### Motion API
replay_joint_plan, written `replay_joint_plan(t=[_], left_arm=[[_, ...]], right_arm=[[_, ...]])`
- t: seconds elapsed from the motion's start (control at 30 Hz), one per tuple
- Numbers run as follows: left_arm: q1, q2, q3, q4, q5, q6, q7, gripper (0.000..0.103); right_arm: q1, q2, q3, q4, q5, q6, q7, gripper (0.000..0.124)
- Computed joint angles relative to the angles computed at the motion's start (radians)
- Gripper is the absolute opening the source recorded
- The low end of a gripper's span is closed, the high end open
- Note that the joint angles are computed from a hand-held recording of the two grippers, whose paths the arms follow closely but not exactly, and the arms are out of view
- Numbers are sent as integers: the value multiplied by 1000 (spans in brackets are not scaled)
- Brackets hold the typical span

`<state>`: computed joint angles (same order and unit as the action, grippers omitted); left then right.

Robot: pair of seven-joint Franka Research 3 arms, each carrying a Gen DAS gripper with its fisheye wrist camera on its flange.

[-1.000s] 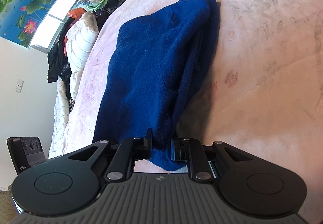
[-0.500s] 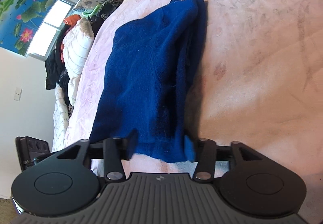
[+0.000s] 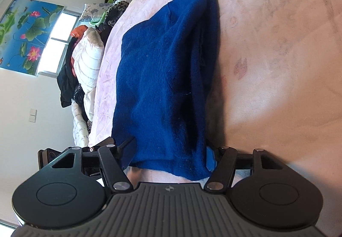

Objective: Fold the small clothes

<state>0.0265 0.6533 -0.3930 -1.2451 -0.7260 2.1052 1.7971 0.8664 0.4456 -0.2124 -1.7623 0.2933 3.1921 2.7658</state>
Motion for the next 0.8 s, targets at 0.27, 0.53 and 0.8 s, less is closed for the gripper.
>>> replay_joint_plan(t=[0.27,0.53,0.8], left_arm=[[-42,-39,17,-26,127,45,35,10],[-20,-86,19,-63,106,5,99,9],[-17,-123,32,-126,78,3,124,9]], right_arm=[[83,23,-91,9,-14,-7,-6,17],[-22,-22,31,-3,-67,-52,-65,17],[-32,-50,62,-42,-80,-36,-61,17]])
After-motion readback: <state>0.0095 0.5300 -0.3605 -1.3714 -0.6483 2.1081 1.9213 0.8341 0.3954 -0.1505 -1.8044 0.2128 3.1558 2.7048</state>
